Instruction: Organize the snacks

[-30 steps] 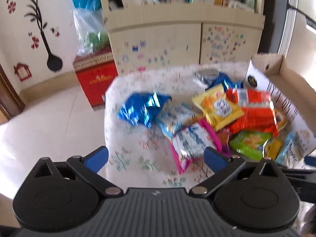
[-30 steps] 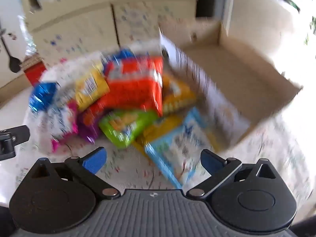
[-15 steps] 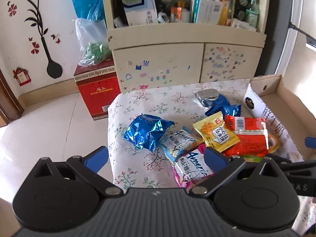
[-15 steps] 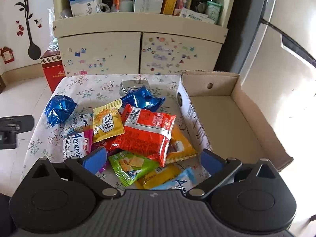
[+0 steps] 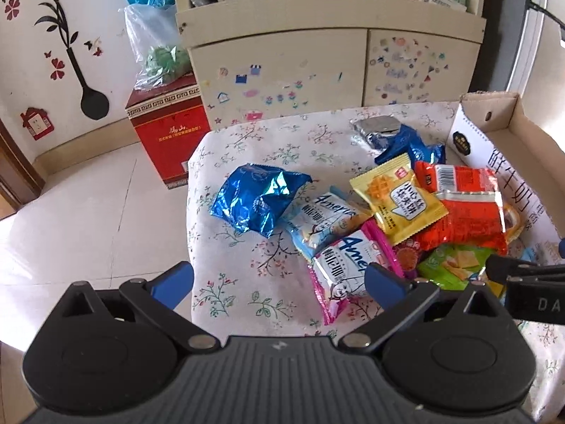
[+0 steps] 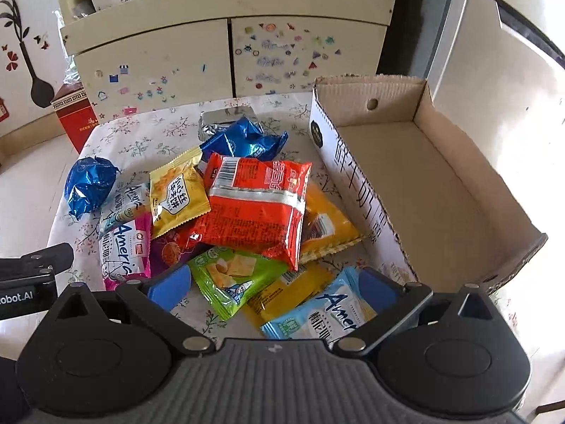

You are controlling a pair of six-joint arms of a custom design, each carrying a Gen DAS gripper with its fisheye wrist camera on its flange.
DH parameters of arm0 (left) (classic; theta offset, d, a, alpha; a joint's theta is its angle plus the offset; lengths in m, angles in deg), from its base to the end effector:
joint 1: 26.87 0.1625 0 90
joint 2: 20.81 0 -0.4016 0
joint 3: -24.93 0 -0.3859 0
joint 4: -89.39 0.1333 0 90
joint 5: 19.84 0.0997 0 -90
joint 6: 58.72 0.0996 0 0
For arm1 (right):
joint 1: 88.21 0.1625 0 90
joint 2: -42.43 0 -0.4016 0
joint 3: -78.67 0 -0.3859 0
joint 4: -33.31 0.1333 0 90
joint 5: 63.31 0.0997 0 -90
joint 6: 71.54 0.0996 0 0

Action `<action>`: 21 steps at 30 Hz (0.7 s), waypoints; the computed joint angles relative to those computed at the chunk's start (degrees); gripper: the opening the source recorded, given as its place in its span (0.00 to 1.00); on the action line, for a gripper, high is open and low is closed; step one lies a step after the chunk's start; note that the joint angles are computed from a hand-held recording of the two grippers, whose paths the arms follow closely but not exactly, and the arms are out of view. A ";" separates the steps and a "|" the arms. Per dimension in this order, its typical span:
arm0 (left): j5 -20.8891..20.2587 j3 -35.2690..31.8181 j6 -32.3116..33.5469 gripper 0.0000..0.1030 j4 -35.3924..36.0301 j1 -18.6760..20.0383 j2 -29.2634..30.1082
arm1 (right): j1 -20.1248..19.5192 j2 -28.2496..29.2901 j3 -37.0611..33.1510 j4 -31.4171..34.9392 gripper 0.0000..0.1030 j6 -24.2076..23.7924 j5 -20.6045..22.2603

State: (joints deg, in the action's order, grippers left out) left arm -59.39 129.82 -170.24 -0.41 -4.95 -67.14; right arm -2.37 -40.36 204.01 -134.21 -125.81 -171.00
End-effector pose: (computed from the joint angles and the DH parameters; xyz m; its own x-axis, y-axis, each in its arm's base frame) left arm -0.3632 -0.3726 0.0056 -0.5847 -0.4871 -0.6487 0.1713 0.7075 -0.6857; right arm 0.0686 -0.4770 0.2794 -0.5958 -0.5217 0.6107 -0.7264 0.6744 -0.1326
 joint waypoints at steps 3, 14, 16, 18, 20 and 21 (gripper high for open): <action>-0.37 0.25 0.68 0.99 -1.20 0.26 -0.15 | 0.33 0.47 0.26 -0.71 1.00 -0.72 -0.80; -0.62 -1.44 4.73 0.99 -0.87 0.65 1.63 | 1.04 1.66 0.81 -3.49 1.00 -2.97 -1.83; -0.72 -1.73 4.63 0.99 -0.27 0.65 1.83 | 0.96 1.48 0.70 -2.83 1.00 -2.72 -1.78; -0.86 -2.10 4.61 0.99 0.36 0.72 2.03 | 0.98 1.42 0.89 -3.03 1.00 -2.86 -1.77; -1.05 -2.29 4.54 0.99 0.82 0.77 2.14 | 0.99 1.47 0.90 -3.16 1.00 -3.14 -1.72; -1.17 -2.48 4.47 0.98 1.19 0.79 2.22 | 1.00 1.44 1.03 -3.30 1.00 -3.23 -1.76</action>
State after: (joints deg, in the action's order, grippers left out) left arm -60.56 127.35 -165.77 0.78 -4.16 -64.93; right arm -1.37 -38.92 205.04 -137.51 -129.04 -172.76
